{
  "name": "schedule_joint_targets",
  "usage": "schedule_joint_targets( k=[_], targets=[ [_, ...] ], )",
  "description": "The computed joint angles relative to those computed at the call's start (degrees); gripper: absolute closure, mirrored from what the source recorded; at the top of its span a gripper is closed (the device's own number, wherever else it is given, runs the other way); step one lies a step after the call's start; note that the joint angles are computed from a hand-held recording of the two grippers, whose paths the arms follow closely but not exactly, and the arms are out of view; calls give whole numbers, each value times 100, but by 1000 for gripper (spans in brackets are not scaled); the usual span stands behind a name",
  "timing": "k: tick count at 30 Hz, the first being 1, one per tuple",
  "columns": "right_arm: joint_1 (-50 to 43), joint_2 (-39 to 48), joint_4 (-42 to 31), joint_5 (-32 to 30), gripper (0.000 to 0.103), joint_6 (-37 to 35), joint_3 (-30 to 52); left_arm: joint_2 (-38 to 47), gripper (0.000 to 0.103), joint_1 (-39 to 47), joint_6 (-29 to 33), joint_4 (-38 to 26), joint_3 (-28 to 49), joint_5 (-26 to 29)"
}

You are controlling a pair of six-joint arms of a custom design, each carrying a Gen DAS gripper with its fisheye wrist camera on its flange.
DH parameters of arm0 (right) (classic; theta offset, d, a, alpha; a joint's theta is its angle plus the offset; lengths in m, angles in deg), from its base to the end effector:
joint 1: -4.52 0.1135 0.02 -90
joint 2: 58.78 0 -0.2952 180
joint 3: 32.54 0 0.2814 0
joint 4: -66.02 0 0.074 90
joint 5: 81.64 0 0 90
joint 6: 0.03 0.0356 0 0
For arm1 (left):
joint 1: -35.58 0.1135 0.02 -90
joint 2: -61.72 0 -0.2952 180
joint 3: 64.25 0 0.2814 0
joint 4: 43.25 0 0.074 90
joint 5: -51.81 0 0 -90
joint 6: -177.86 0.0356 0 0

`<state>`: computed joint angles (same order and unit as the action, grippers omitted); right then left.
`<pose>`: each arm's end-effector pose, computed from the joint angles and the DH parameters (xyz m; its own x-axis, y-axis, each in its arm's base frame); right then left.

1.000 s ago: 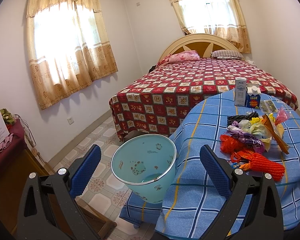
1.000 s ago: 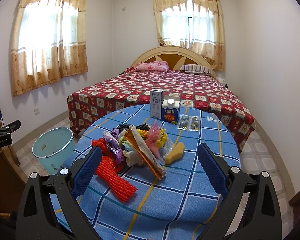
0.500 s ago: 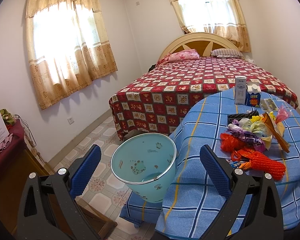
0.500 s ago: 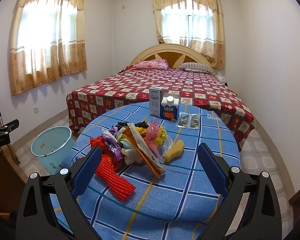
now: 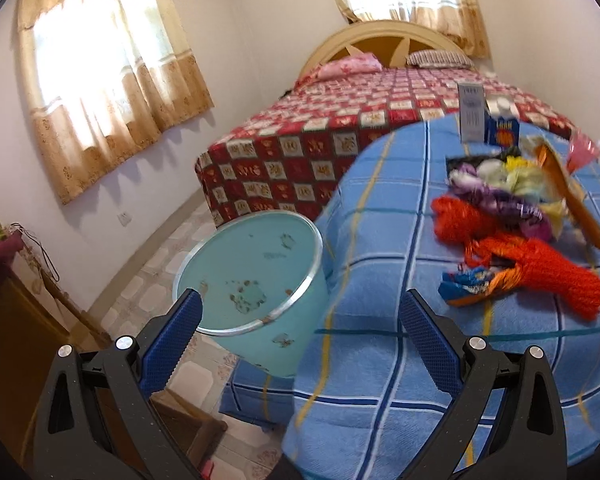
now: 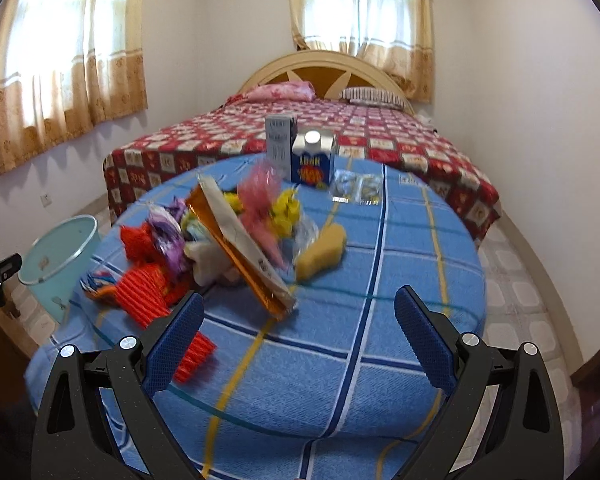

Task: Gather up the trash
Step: 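Grasp the red mesh bag with the right tool while the left tool grasps the blue-orange wrapper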

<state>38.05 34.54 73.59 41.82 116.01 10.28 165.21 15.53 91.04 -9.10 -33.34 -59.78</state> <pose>0.2543 0.1449 0.1204 -0.5647 0.0652 -0.8227 0.1376 0.9904 -0.0160 0.2459 -0.0758 0.0655 -0.5803 0.2667 -0.7695 0.0803 0.9590 0.2718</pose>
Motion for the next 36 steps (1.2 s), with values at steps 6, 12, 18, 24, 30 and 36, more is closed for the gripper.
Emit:
schedule_joint_targets(
  k=[6,12,18,24,30,36],
  targets=[
    [241,598,539,-162,12,-225,127,768,6,-173,-122,185,200,-43],
    [505,927,773,-294,25,-580,347,1022,6,-188,-244,183,250,-83],
    [419,1508,527,-1019,56,-606,764,1024,6,-103,-282,126,328,47],
    [438,1425,768,-1398,83,-664,657,791,6,-214,-296,139,284,117],
    [371,318,910,-1073,83,-616,48,570,6,-580,-362,56,387,59],
    [-272,-133,937,-804,83,-385,-353,1137,7,-1071,-401,-159,978,15]
  ],
)
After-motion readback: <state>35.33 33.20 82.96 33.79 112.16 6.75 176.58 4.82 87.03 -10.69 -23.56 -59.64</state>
